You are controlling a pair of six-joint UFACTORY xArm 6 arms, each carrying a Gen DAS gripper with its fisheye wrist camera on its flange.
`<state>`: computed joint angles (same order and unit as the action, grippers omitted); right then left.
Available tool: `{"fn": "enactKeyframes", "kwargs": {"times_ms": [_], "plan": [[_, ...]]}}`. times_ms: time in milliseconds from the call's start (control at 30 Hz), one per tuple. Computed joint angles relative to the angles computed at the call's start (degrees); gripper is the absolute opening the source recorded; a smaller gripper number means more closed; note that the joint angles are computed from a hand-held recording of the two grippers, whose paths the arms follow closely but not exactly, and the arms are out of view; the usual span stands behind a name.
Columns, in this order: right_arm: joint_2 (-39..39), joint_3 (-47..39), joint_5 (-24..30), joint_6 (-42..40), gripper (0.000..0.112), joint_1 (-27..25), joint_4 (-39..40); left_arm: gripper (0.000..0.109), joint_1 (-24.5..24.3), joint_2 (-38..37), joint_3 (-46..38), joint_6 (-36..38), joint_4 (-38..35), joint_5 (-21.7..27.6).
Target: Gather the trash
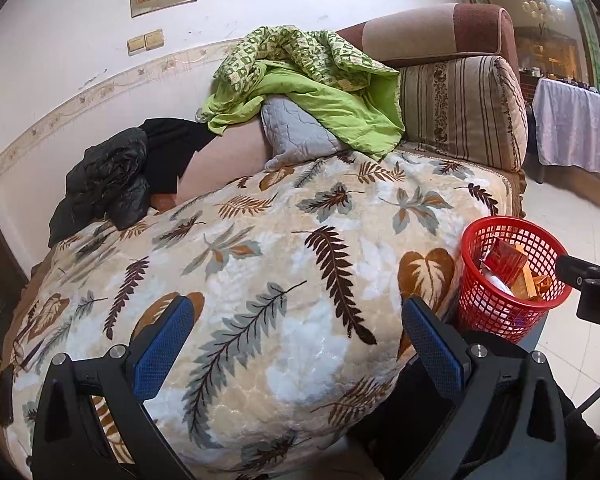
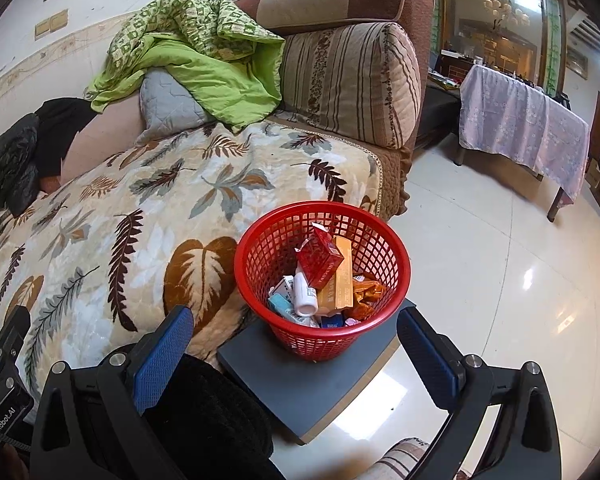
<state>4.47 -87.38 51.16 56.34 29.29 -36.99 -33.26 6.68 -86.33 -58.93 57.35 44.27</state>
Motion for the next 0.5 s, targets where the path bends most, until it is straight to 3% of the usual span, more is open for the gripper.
{"fn": "enactKeyframes", "kwargs": {"times_ms": [500], "plan": [[-0.05, 0.13, -0.03, 0.04, 0.103, 0.49, -0.39, 0.103, 0.15, -0.19, 0.21, 0.03, 0.03, -0.14]]}}
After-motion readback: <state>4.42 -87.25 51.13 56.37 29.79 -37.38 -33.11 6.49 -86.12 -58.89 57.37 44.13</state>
